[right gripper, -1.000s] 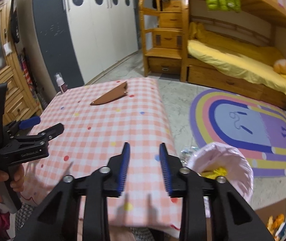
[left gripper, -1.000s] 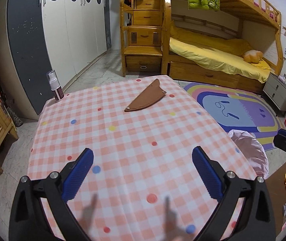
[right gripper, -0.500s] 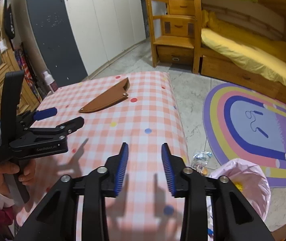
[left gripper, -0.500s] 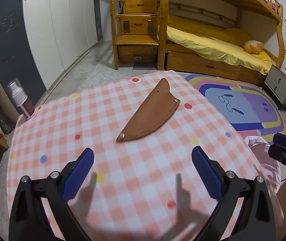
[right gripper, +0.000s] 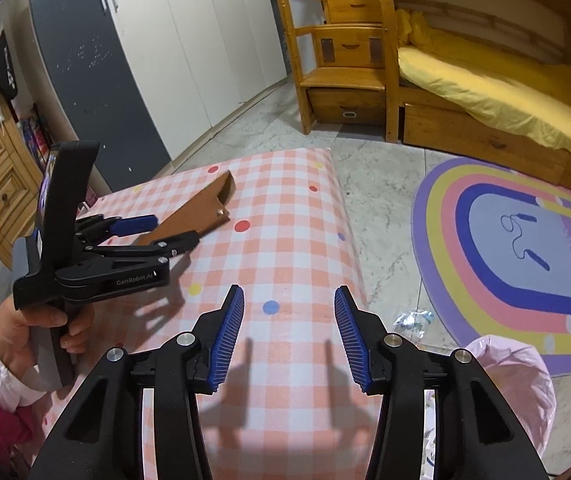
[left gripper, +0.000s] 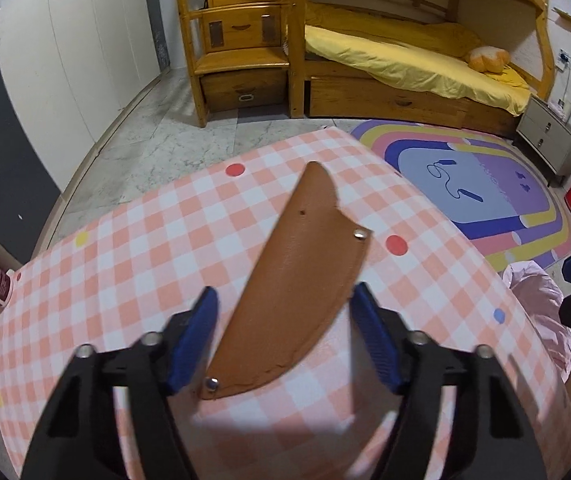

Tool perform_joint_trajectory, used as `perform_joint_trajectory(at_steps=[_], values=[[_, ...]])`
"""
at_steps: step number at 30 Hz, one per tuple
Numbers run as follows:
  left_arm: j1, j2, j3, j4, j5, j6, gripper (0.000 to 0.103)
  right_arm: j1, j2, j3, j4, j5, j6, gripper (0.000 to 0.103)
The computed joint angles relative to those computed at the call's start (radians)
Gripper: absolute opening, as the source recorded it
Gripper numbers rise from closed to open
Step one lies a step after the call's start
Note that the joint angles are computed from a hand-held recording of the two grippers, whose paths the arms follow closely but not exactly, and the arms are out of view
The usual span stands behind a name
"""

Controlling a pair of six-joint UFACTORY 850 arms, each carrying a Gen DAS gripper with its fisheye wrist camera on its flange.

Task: Collect trash
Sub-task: 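Grasp the brown leather sheath with the left tool, then carry the sheath over the pink bin and open the left tool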

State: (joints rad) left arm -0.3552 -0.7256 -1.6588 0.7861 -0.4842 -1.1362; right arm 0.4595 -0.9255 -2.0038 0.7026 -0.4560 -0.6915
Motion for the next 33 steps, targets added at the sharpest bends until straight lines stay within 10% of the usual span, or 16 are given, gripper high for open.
perform_joint_trajectory(at_steps=[19, 33], values=[[-0.23, 0.33, 0.449, 0.235, 0.004, -0.547, 0.044, -0.004, 0.353, 0.543, 0.285, 0.074, -0.312, 0.049], [-0.411, 0.374, 0.421, 0.336, -0.141, -0.656, 0.044, -0.033, 0.532, 0.765, 0.444, 0.142, -0.49, 0.049]])
